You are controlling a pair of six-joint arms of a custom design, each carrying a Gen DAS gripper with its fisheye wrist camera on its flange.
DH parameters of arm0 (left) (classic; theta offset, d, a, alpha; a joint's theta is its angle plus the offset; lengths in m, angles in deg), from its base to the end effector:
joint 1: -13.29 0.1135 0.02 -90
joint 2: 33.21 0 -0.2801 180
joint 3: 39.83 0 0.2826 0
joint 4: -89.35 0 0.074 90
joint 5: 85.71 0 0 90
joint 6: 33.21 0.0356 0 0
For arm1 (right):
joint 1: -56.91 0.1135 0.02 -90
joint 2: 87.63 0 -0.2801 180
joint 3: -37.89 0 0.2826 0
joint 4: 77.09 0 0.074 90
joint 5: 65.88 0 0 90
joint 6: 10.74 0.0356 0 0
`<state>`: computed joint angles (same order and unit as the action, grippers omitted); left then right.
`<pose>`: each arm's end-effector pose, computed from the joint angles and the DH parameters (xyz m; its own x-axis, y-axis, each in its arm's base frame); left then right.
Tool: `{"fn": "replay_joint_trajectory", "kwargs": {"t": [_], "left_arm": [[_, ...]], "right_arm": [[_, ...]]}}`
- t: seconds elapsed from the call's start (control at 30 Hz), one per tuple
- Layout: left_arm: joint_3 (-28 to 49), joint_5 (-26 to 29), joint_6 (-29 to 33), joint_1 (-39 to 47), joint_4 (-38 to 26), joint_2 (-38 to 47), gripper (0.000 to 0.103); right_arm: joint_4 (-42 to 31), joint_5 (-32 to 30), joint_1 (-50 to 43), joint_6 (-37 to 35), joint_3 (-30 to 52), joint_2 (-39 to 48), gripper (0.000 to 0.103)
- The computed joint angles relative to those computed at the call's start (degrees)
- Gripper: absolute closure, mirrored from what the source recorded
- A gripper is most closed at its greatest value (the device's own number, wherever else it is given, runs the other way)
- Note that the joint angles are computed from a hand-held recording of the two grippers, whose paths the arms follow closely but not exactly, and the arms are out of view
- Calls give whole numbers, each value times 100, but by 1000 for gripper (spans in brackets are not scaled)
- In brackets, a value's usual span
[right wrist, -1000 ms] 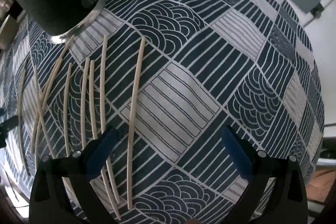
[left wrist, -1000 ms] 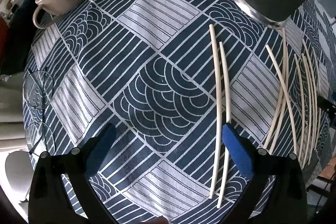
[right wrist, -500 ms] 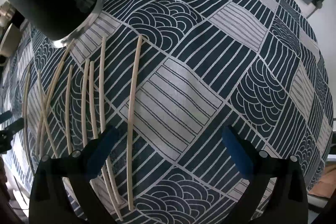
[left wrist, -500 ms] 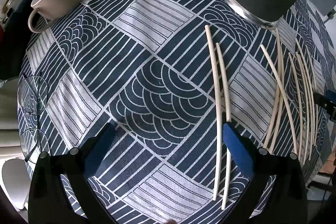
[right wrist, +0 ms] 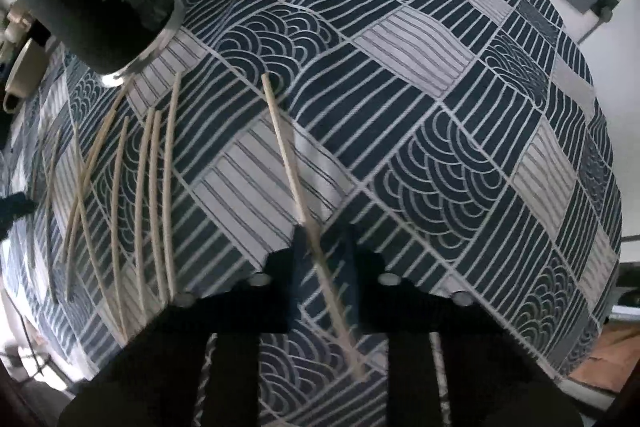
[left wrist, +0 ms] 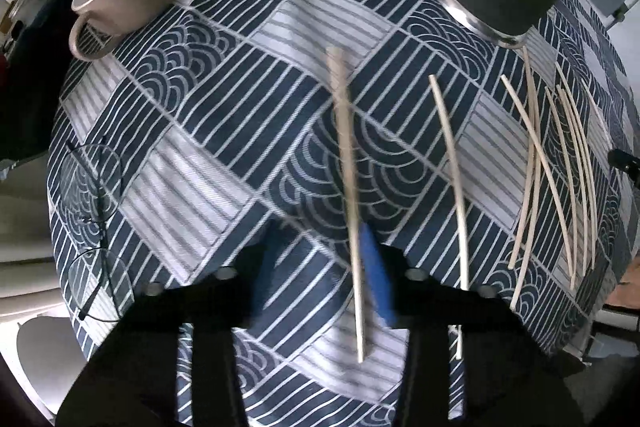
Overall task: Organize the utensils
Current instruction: 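Lower the left tool onto a wooden stick and close it while the right tool grasps another stick, then lift the left tool's stick into the black holder and open while the right tool does likewise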
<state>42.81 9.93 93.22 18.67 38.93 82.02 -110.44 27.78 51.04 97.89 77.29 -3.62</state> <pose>0.3894 0.0332 0.1061 -0.8434 0.5142 -0.1558 0.5213 0.8533 -0.0062 0.2134 -0.0242 0.0865 -0.8851 0.4115 -0.2176 0.4201 0.9075 0.0075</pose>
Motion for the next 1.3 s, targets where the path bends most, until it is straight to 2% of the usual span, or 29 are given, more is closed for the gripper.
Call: {"fn": "replay_joint_trajectory", "kwargs": {"t": [0.03, 0.1, 0.37, 0.6, 0.73, 0.8, 0.87, 1.13, 1.3], "left_arm": [[81, -8, 26, 50, -65, 48, 79], [206, 4, 23, 147, -241, 115, 96], [913, 119, 63, 358, -1167, 547, 99], [1041, 117, 76, 261, -973, 278, 99], [1386, 317, 80, 235, -1180, 219, 99], [1515, 416, 11, 167, -1268, 136, 99], [1613, 515, -78, 52, -1349, 8, 99], [2049, 1011, -376, -507, -1628, -602, 99], [2702, 1138, -697, -876, -1893, -551, 99]], "right_arm": [[-42, -45, -89, -101, -20, -41, 96], [-80, -157, -217, -200, 5, -21, 98], [-336, -622, -827, -493, 1, -164, 99], [-848, -840, -891, -495, -65, -1085, 99], [-1211, -930, -821, -498, 195, -1559, 98], [-1424, -969, -890, -637, 421, -1780, 98], [-1369, -905, -655, -487, 709, -1699, 98], [-1232, -919, -556, -672, 1878, -1503, 98], [-1277, -925, -426, -819, 2578, -1310, 98]]}}
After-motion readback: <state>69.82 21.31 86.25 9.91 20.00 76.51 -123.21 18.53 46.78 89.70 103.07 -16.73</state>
